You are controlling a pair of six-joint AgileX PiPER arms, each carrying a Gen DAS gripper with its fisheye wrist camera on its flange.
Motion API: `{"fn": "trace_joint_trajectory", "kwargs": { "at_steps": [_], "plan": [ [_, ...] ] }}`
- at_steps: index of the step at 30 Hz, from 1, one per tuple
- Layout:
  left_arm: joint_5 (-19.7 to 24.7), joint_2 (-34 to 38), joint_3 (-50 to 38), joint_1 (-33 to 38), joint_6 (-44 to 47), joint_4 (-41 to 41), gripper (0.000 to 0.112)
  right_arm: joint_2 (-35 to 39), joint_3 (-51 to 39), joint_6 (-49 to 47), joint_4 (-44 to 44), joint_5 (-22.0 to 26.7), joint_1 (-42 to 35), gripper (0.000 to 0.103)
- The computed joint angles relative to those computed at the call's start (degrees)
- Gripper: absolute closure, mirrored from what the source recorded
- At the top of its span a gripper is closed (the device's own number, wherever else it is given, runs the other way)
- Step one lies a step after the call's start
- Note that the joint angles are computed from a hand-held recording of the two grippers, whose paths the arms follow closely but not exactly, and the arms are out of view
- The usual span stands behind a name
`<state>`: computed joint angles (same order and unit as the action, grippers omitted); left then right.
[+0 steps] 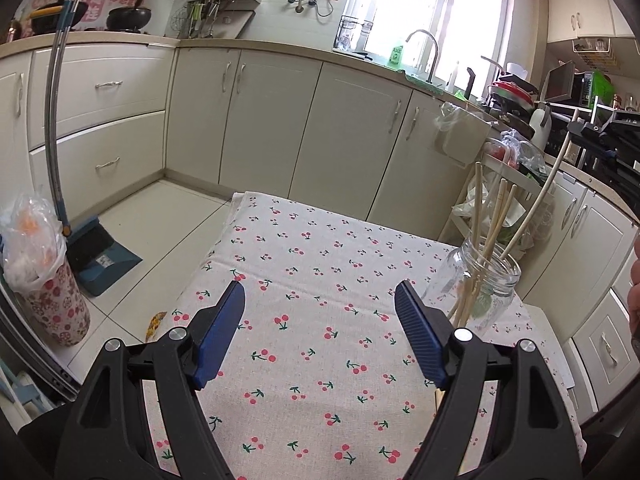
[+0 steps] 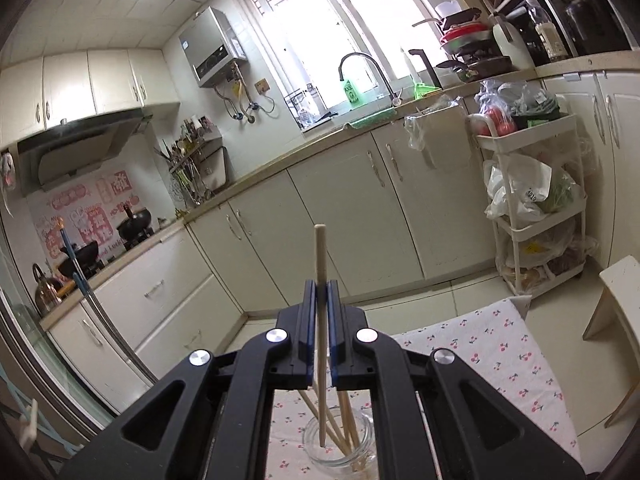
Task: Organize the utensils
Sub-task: 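Lower the right tool's stick into the jar and open the right tool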
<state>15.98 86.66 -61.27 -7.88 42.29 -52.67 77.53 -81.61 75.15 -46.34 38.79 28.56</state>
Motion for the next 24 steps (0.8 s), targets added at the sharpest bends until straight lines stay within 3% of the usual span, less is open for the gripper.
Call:
{"fn": "trace_joint_trajectory", "kwargs": {
  "at_steps": [9,15,19,24],
  "plan": [
    [1.02,-0.15,0.35,-0.28,-1.58,1.59,0.038,4.09,0.27,-4.68,2.93,2.36,0.65,0.097],
    [2.02,-0.75,0.77,-1.00,-5.28,6.00,0.037,6.87,1.62,-12.27,11.38,2.10,0.30,0.096],
    [2.78,-1.27,0.89,-1.83,-9.50,10.68,0.036,3.88,5.75,-7.39,9.31,3.15,2.56,0.084],
    [4.72,-1.41,0.64,-2.72,-15.67,17.69,0.034,-0.76,13.97,-2.47,11.81,6.69,9.25,0.083]
  ]
}}
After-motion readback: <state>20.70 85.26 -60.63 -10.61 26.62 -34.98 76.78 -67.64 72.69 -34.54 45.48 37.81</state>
